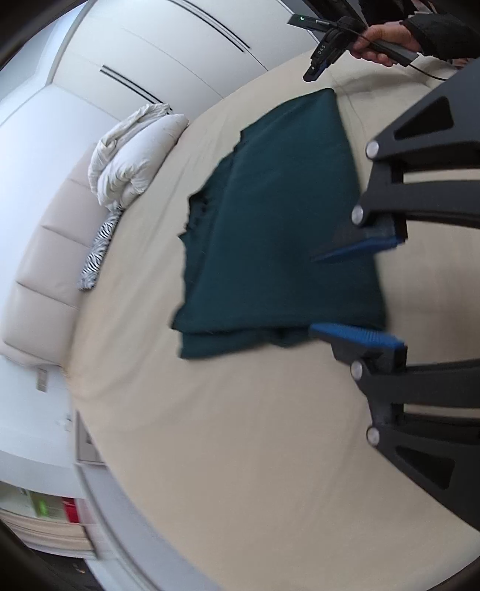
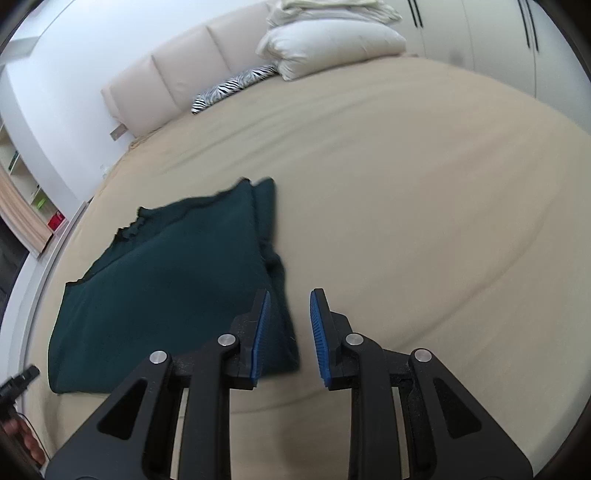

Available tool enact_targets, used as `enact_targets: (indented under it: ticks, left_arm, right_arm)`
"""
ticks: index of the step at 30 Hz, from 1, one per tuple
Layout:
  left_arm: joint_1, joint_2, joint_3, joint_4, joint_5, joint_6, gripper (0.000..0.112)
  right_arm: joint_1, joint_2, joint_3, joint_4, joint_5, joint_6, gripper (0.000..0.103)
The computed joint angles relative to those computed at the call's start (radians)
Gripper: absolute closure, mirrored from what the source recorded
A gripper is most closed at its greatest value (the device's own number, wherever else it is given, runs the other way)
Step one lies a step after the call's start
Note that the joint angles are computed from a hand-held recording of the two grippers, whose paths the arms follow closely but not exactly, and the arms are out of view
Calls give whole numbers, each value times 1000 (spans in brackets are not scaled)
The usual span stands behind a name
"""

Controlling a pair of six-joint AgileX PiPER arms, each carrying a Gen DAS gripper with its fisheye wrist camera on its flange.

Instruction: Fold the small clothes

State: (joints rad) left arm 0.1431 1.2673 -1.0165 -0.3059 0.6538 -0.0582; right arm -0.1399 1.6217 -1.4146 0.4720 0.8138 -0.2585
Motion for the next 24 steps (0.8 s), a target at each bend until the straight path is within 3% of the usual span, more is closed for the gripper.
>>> enact_targets:
  ticks: [1, 2, 4, 7, 9, 11, 14, 15, 17, 20, 24]
  left_arm:
    - [-27, 23, -37, 30, -2, -26, 60]
    - [-65, 67, -95, 67, -4, -53, 59]
    - [-124, 153, -194, 128, -6, -85, 55]
    - [-190, 346, -395, 215, 34, -142, 53]
    - [-207, 464, -528, 234, 63, -160, 54]
    - [-222, 558, -632, 289, 95, -187, 54]
    - [-211, 688, -750, 344, 175, -234, 54]
    - [-195, 702, -741, 328, 174, -233, 54]
    - [-159, 660, -622, 234, 55, -158, 54]
    - [-153, 617, -524, 213, -36, -99, 54]
    - [-136, 605, -494, 151, -69, -52, 54]
  right_arm:
    - [16, 10, -30, 16, 5, -11, 70]
    - [37, 23, -58, 34, 3, -21, 55]
    - [101, 59, -120, 45, -21, -9, 37]
    - [174, 198, -292, 157, 32, -36, 36]
    - [221, 331, -462, 151, 98, 53, 36]
    - [232, 454, -596, 241, 153, 71, 36]
    - [242, 618, -777, 248, 196, 188, 37]
    - [236, 654, -812, 211, 199, 234, 40]
    - [189, 678, -781, 252, 161, 239, 73]
    - [79, 692, -716, 435, 166, 172, 94]
    - [10, 621, -620, 318, 73, 198, 89]
